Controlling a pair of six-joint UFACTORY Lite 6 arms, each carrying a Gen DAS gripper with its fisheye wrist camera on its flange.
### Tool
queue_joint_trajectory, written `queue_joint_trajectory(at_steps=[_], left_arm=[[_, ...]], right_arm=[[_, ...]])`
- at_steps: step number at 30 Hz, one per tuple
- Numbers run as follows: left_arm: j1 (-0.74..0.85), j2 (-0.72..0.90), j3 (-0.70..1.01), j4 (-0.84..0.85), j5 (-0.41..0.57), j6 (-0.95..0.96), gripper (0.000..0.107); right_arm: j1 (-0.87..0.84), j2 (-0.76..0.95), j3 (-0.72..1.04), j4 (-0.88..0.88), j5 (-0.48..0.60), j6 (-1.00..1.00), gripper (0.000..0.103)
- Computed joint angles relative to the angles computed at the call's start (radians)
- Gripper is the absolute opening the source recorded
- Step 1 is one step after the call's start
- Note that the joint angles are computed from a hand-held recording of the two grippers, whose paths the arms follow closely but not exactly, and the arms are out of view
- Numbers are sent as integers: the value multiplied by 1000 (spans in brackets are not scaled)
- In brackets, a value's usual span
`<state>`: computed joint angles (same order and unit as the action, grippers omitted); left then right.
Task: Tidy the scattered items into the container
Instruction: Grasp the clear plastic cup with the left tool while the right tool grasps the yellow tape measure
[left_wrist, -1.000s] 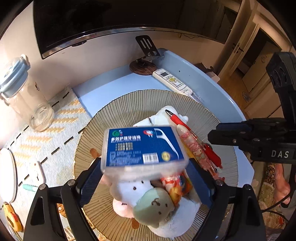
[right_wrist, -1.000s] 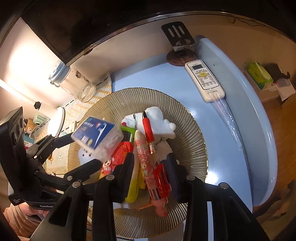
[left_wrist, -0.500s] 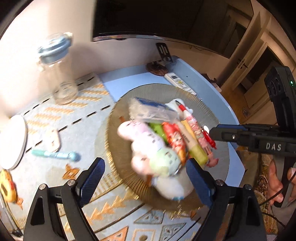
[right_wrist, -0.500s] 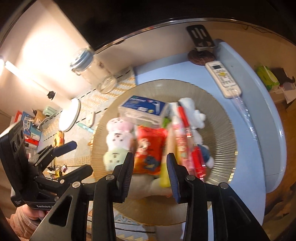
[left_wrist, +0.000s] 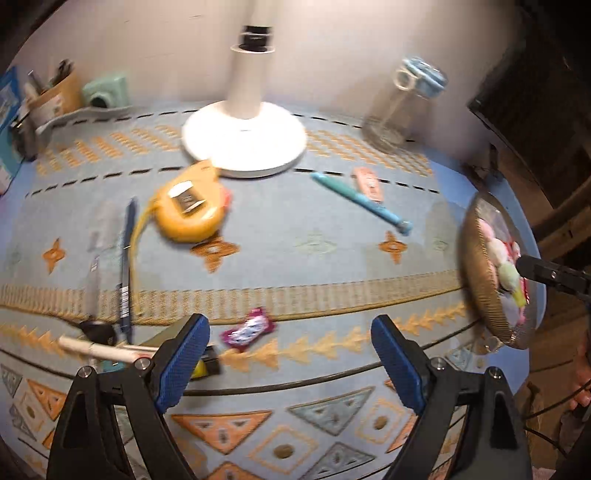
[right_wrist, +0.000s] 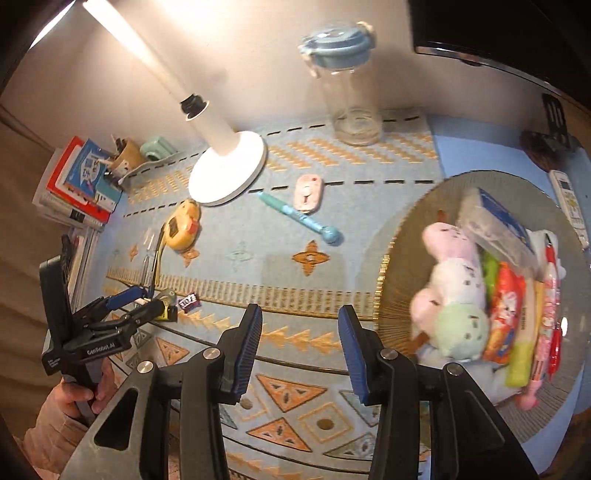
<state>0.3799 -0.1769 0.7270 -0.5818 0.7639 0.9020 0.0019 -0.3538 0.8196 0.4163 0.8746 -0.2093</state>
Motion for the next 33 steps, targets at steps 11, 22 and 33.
queue_joint_trajectory(at_steps=[11,22,33], left_arm=[[344,469,443,-29,40,196,89],[310,757,746,-75,89,301,83],[257,929,915,-62,118,314,81]], right_arm=[[462,357,239,14,-197,314,46],[624,871,766,-205,-217,550,67],[644,1294,1242,-350,-42,595,67]])
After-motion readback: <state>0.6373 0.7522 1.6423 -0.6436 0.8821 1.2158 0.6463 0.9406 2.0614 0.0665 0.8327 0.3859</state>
